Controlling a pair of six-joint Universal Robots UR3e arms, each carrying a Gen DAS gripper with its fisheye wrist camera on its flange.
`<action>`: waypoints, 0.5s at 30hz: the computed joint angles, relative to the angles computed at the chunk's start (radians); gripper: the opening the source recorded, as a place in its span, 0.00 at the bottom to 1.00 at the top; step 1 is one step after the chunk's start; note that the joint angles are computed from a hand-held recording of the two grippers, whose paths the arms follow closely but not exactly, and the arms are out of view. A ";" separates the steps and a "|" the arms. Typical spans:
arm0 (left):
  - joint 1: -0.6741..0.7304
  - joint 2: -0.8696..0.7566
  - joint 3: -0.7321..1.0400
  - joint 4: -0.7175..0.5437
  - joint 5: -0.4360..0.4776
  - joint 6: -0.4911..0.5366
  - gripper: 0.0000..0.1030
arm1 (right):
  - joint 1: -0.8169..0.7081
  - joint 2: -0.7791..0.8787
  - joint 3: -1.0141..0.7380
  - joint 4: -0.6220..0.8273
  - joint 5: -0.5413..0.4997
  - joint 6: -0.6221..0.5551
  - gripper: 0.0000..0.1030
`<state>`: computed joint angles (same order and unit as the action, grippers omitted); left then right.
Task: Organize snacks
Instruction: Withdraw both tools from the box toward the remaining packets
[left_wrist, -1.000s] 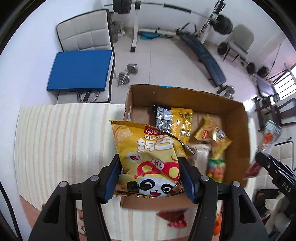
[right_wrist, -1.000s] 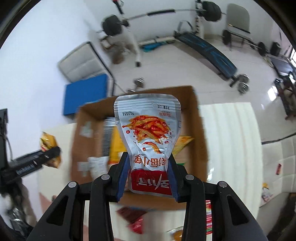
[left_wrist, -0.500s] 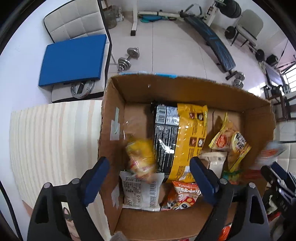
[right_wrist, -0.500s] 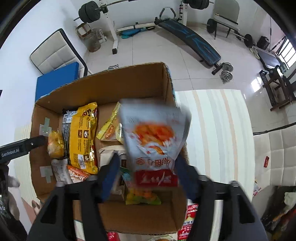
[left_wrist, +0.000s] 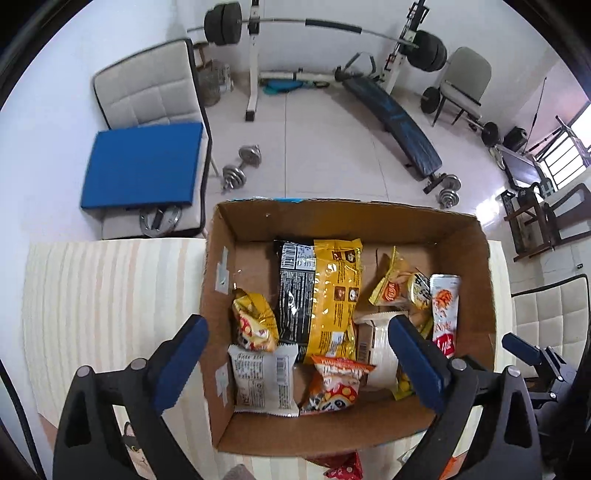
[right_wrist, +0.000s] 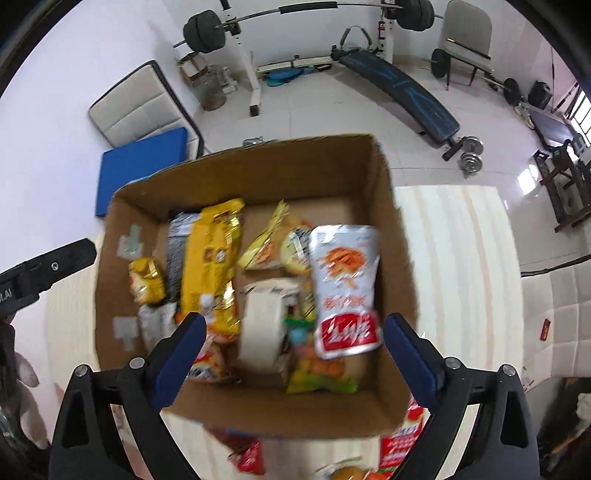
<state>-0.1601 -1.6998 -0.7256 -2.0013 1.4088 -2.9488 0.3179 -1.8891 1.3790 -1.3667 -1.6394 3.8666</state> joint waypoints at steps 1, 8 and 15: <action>0.006 0.027 -0.014 -0.007 -0.007 0.010 0.97 | 0.040 0.015 -0.029 0.010 -0.024 0.027 0.96; 0.078 0.237 -0.105 -0.075 -0.065 0.078 0.97 | 0.305 0.090 -0.240 0.110 -0.140 0.259 0.96; 0.172 0.525 -0.257 -0.201 -0.087 0.170 0.97 | 0.571 0.031 -0.236 0.203 -0.185 0.622 0.96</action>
<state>0.0123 -1.1746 -0.9827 -2.2024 1.3221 -2.7787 0.8884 -1.8582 1.1433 -1.1639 -1.8243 4.4888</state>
